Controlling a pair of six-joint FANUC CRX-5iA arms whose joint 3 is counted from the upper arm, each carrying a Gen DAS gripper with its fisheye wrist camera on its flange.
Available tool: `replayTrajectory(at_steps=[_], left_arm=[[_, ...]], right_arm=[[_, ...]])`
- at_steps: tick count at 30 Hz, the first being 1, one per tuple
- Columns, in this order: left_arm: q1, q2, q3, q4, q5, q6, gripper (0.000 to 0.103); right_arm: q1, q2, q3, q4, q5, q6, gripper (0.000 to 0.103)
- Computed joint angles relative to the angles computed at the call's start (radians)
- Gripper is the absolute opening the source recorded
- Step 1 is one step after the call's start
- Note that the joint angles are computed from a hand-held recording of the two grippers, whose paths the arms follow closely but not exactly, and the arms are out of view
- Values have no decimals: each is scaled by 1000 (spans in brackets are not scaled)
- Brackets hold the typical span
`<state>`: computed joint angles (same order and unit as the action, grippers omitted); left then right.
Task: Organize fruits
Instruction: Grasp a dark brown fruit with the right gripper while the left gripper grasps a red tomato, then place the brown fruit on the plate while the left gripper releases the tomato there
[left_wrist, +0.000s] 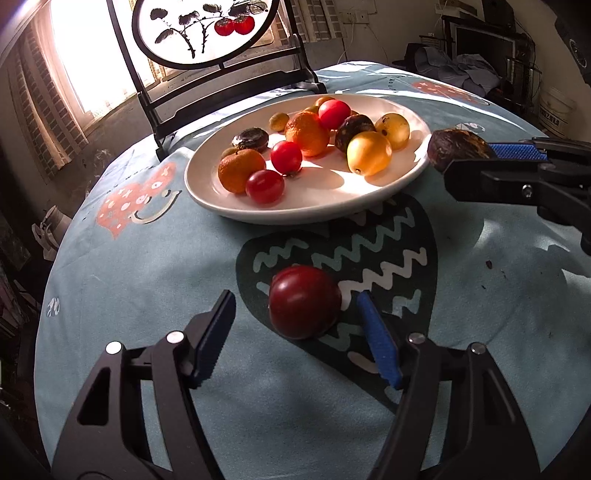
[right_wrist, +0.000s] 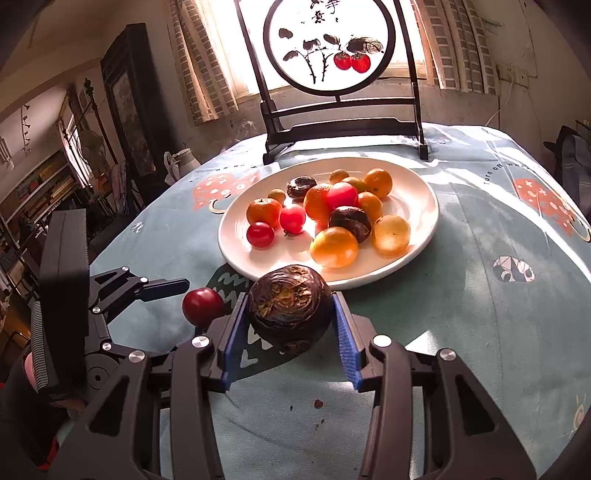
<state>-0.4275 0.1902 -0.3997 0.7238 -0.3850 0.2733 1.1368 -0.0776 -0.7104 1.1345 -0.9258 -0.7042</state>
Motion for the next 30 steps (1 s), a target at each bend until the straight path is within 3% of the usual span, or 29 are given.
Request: replayTrajectory(at_steps=[6,9,15,22,26,30], left_arm=[[-8,7,17,-51,6,59,69],[-6,6,14,-21,-26,24,52],[-12,-7,2,-53,15,68,40],[4,-34,-26,-26,-5,80,39],[42,-46,-24,40,-122,57,39],[55,-48,5,91,-154,30,39]], right_arm=[[4,9,12,-7,-2,22,45],[5,11,15,-15,-7,25,45],[8,17,20,-30,-13,40,45],[25,27,27,-55,-9,57,45],[21,0,-9,12,40,-20,45],[-15,-25,-32,100,68,-98,45]])
